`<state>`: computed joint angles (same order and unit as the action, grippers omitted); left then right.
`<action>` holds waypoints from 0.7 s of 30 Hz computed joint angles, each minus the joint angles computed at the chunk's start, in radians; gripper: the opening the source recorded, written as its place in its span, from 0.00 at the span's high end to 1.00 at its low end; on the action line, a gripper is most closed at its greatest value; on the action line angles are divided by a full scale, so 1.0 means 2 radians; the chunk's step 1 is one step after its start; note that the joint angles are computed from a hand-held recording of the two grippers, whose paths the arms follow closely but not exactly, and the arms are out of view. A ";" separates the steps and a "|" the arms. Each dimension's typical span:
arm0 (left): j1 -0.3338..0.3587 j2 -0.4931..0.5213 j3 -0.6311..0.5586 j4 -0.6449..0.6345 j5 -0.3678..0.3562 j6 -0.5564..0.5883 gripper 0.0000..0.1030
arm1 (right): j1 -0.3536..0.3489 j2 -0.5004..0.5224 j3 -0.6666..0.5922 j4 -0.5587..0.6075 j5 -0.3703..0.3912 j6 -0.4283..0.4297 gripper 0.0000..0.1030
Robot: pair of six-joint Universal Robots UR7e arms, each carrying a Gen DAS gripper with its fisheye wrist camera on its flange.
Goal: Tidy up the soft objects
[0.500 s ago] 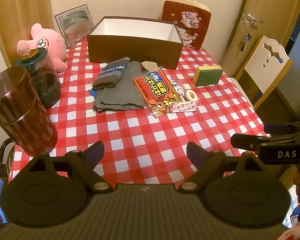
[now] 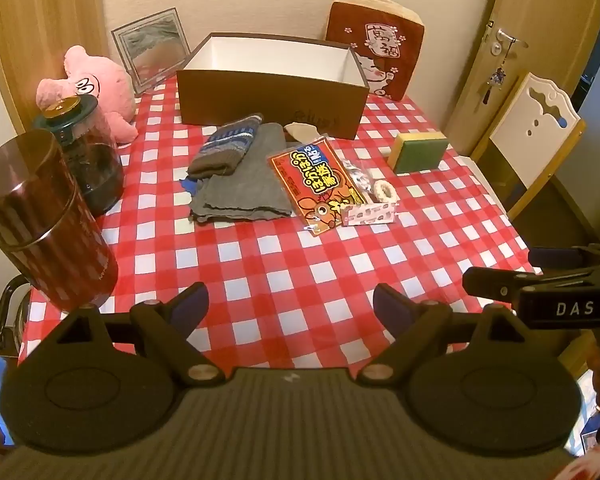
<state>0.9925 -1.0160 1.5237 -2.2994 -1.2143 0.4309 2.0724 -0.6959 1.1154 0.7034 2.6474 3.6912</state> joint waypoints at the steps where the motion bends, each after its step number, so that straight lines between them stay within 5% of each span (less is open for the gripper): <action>1: 0.000 0.000 0.000 0.000 0.000 0.000 0.14 | 0.000 0.001 -0.001 0.002 0.000 0.001 0.00; 21: 0.002 -0.003 -0.005 0.007 -0.002 0.002 0.14 | 0.000 0.001 -0.002 0.000 0.002 -0.001 0.00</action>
